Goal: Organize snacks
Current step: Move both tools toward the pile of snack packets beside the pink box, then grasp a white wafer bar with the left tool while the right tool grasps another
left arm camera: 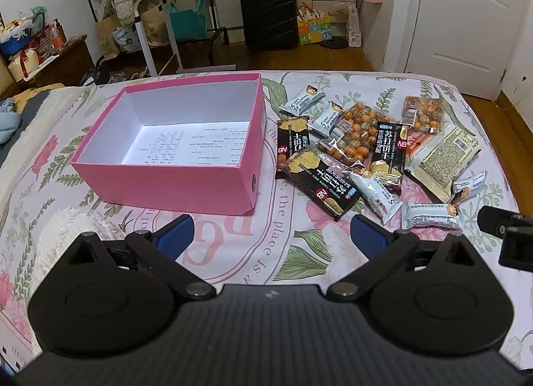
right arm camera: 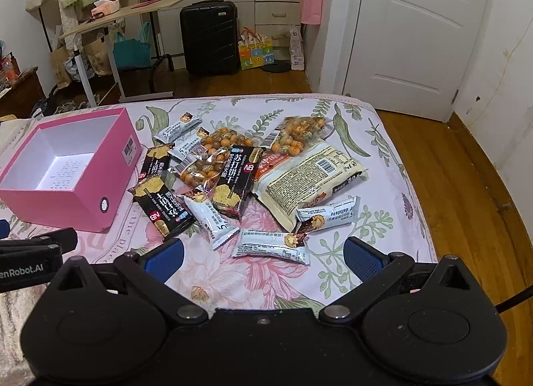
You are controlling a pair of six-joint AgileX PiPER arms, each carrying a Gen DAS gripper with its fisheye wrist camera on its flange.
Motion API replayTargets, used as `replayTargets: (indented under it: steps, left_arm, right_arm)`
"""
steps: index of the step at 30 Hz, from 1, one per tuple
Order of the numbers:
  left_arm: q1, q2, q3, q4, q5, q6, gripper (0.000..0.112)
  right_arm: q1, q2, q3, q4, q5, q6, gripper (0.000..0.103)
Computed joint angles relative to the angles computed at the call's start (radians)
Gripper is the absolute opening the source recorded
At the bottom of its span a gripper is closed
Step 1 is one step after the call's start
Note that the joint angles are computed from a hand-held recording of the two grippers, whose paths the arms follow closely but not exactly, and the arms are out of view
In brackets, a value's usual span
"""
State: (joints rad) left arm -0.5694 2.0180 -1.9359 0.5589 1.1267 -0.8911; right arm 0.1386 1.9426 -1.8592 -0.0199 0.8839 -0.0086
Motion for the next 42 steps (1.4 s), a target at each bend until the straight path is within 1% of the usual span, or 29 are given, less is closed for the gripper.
replayTargets:
  steps: [6,14,24,27,30,32,34,36,37,38,39,40,42]
  left_arm:
    - [-0.009,0.009,0.010,0.017,0.000,-0.016,0.102]
    - [-0.007,0.001,0.032,0.013,-0.022,-0.024,0.102]
    - [-0.009,0.004,0.024,0.010,-0.025,-0.023,0.102]
    - [-0.011,-0.002,0.032,0.010,-0.043,-0.030,0.101]
    - [-0.020,-0.027,0.078,0.044,-0.088,-0.075,0.101]
    - [-0.020,-0.041,0.097,0.064,-0.115,-0.091,0.100]
    - [-0.006,-0.036,0.073,0.037,-0.126,-0.061,0.100]
    - [0.025,-0.035,0.056,-0.030,-0.158,-0.002,0.096]
    - [0.036,-0.020,0.028,-0.058,-0.162,0.033,0.096]
    - [0.046,0.009,-0.024,-0.092,-0.144,0.077,0.096]
    - [0.056,0.051,-0.095,-0.125,-0.114,0.116,0.096]
    - [0.069,0.088,-0.155,-0.168,-0.105,0.155,0.096]
    - [0.090,0.189,-0.312,-0.243,-0.056,0.217,0.096]
  right_arm:
    - [0.002,-0.009,0.023,-0.013,-0.023,-0.005,0.103]
    - [0.005,-0.006,0.027,-0.032,-0.024,0.007,0.103]
    - [0.003,-0.006,0.028,-0.034,-0.027,0.005,0.103]
    - [-0.006,-0.019,0.059,-0.008,-0.057,-0.022,0.103]
    - [-0.031,-0.044,0.118,0.085,-0.117,-0.108,0.103]
    - [-0.057,-0.060,0.164,0.181,-0.167,-0.206,0.103]
    - [-0.081,-0.068,0.196,0.268,-0.207,-0.300,0.103]
    - [-0.114,-0.069,0.230,0.382,-0.257,-0.434,0.103]
    - [-0.126,-0.065,0.240,0.437,-0.275,-0.500,0.103]
    - [-0.140,-0.053,0.245,0.490,-0.290,-0.577,0.103]
    - [-0.145,-0.036,0.238,0.508,-0.296,-0.618,0.103]
    - [-0.147,-0.015,0.223,0.514,-0.296,-0.646,0.103]
    - [-0.149,0.051,0.158,0.489,-0.255,-0.670,0.100]
